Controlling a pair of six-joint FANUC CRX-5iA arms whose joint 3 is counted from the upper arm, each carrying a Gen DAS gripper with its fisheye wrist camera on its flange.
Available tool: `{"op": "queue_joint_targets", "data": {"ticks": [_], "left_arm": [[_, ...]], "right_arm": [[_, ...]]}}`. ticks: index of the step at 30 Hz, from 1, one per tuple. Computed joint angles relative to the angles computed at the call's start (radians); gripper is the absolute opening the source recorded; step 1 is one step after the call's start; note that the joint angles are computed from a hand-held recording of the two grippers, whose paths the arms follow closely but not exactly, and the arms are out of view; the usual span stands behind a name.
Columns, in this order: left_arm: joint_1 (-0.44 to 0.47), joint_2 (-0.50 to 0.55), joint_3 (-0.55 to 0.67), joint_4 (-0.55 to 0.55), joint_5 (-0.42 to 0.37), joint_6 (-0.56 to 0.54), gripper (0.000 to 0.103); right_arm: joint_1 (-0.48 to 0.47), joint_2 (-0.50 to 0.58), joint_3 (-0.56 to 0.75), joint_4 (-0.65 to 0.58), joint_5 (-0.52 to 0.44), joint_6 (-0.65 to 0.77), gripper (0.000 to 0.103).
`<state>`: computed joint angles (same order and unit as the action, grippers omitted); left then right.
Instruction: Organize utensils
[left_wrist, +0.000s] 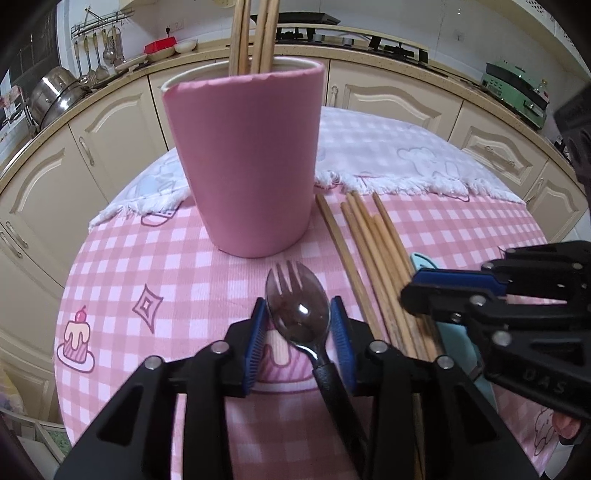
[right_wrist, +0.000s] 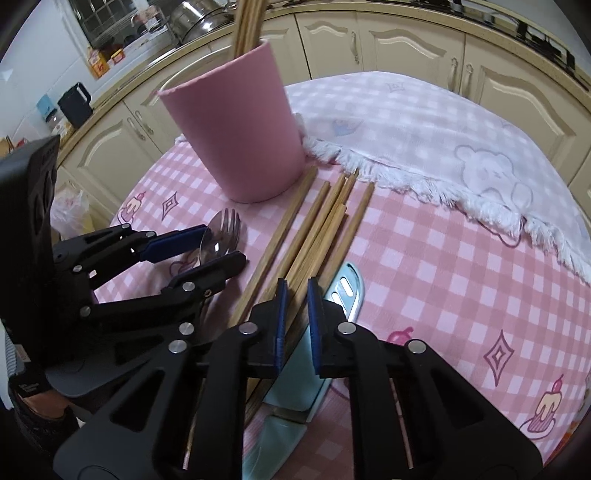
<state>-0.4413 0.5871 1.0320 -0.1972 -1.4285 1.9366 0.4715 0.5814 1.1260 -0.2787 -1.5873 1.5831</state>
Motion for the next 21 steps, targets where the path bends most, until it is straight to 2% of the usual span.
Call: {"op": "queue_joint_targets", "data": {"ticks": [6, 11, 12, 15, 21], "left_arm": [[0.003, -0.037, -0.060, 0.019, 0.022, -0.006, 0.034], [0.001, -0.003, -0.002, 0.012, -0.011, -0.014, 0.034], [0.003, -0.006, -0.009, 0.020, -0.004, -0.021, 0.034], [0.002, -0.009, -0.019, 0.032, 0.011, -0.053, 0.034], [0.001, 0.010, 0.013, 0.027, -0.008, -0.045, 0.034]], "right_arm": [[0.008, 0.026, 0.041, 0.007, -0.034, -0.015, 0.011], [-0.005, 0.043, 0.076, -0.011, -0.063, -0.049, 0.011], [-0.011, 0.042, 0.075, -0.016, -0.064, -0.053, 0.008], [-0.024, 0.051, 0.087, -0.043, -0.076, -0.060, 0.007], [0.033, 0.107, 0.168, 0.075, -0.102, -0.044, 0.008]]}}
